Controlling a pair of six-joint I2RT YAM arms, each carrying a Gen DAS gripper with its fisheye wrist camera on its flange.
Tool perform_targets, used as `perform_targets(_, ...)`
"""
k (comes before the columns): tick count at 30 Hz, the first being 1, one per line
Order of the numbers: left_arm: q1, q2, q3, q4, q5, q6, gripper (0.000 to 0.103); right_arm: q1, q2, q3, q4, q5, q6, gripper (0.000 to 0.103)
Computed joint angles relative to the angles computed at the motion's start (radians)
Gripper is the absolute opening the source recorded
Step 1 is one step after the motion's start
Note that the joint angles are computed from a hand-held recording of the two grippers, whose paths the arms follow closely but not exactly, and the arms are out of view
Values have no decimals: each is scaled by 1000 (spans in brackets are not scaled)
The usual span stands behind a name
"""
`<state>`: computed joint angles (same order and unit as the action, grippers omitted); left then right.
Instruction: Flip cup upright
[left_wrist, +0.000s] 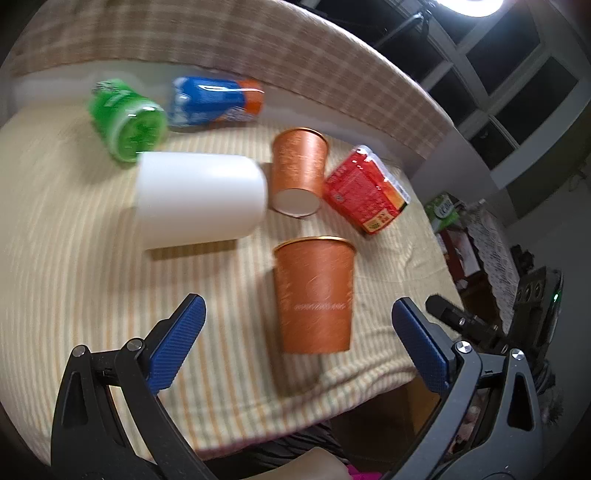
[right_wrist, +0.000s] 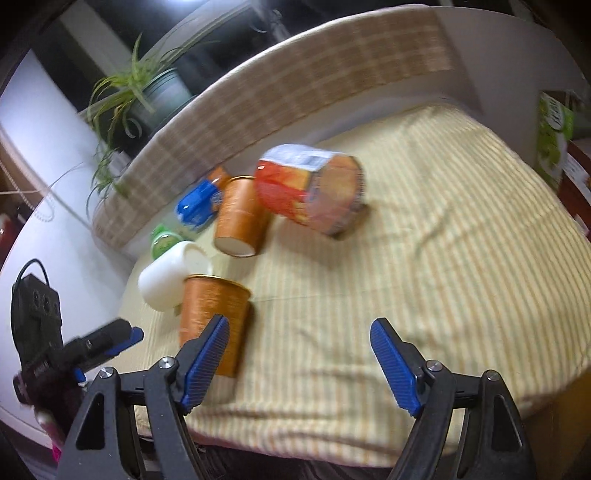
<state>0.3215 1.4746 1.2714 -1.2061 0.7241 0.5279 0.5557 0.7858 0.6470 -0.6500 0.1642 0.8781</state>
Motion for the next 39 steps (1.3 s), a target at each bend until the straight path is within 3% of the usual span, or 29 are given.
perform_targets(9, -97, 110, 64, -2, -22, -49, 91, -47, -108, -49, -77, 2, 6, 81)
perform_targets(21, -165, 216, 109, 0, -31, -102, 91, -49, -133, -57, -109, 18, 19, 81)
perform_targets(27, -197, 224, 97, 18, -45, -116, 82, -75, -146, -67, -116, 2, 16, 82)
perform_targets(31, -210, 224, 92, 26, -45, -130, 70, -80, -145, -71, -119, -2, 17, 82)
perform_targets(39, -220, 147, 58, 71, -56, -136, 69, -90, -144, -73, -118, -14, 14, 82)
